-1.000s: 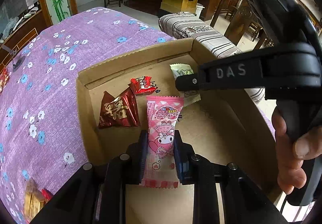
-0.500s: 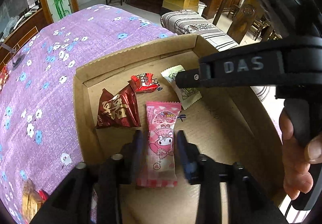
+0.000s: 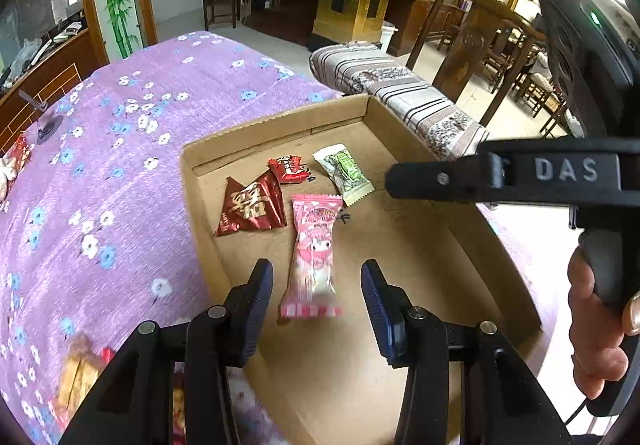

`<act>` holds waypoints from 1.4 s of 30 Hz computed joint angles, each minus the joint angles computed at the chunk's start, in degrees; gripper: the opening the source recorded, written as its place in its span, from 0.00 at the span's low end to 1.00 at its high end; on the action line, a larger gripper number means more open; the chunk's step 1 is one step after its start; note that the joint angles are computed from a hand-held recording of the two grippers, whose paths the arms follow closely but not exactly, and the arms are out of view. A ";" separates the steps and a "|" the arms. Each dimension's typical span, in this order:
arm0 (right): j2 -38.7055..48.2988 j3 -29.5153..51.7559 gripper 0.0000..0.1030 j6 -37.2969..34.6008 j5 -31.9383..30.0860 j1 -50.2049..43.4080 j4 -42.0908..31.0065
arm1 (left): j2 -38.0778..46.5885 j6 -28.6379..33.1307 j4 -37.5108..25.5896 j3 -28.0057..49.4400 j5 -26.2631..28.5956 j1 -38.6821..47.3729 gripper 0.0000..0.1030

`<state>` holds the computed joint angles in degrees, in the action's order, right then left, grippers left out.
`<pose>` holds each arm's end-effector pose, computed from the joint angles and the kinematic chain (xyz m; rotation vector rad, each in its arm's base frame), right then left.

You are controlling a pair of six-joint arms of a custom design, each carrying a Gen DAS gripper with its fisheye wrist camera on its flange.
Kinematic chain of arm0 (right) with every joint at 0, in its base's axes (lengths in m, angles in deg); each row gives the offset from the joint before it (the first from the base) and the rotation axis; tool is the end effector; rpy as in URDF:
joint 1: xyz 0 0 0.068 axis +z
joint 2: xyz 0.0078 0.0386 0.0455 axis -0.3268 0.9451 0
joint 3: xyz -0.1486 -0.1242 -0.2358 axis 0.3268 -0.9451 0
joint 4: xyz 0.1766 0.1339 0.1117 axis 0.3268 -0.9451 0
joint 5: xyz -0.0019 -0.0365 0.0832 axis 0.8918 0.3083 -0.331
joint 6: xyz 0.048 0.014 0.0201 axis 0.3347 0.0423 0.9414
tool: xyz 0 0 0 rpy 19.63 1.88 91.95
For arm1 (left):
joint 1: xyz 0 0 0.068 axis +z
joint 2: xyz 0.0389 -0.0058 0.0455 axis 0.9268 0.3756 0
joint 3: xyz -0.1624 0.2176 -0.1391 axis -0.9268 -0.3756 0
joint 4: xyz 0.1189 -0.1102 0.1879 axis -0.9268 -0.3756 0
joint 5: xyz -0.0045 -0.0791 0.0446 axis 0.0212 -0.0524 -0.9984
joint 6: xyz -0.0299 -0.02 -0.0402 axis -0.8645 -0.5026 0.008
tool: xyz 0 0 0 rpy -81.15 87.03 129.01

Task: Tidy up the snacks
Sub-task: 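Move both open grippers back to the snack pile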

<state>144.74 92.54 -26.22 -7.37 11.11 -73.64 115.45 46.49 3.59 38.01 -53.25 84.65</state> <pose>0.2683 0.1586 0.2227 0.3624 2.6182 0.5784 0.2515 0.0577 0.2087 0.6403 2.5096 -0.3689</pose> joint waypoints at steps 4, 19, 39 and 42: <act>-5.50 -4.63 0.47 5.52 0.97 3.87 1.77 | -2.07 4.28 -4.53 0.64 2.29 3.74 0.46; -12.98 -10.34 0.47 20.92 10.27 19.73 2.61 | -6.68 20.75 -18.06 2.81 6.33 16.16 0.47; 3.40 2.75 0.47 18.48 6.96 28.02 7.11 | 9.63 31.71 -27.36 19.35 8.01 42.56 0.47; 7.34 6.77 0.47 17.15 5.95 28.96 6.57 | 14.12 30.95 -27.31 23.36 7.24 45.95 0.47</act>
<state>152.08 99.30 -9.06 -1.42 40.07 -67.07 129.58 77.43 -23.72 61.36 -46.00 130.59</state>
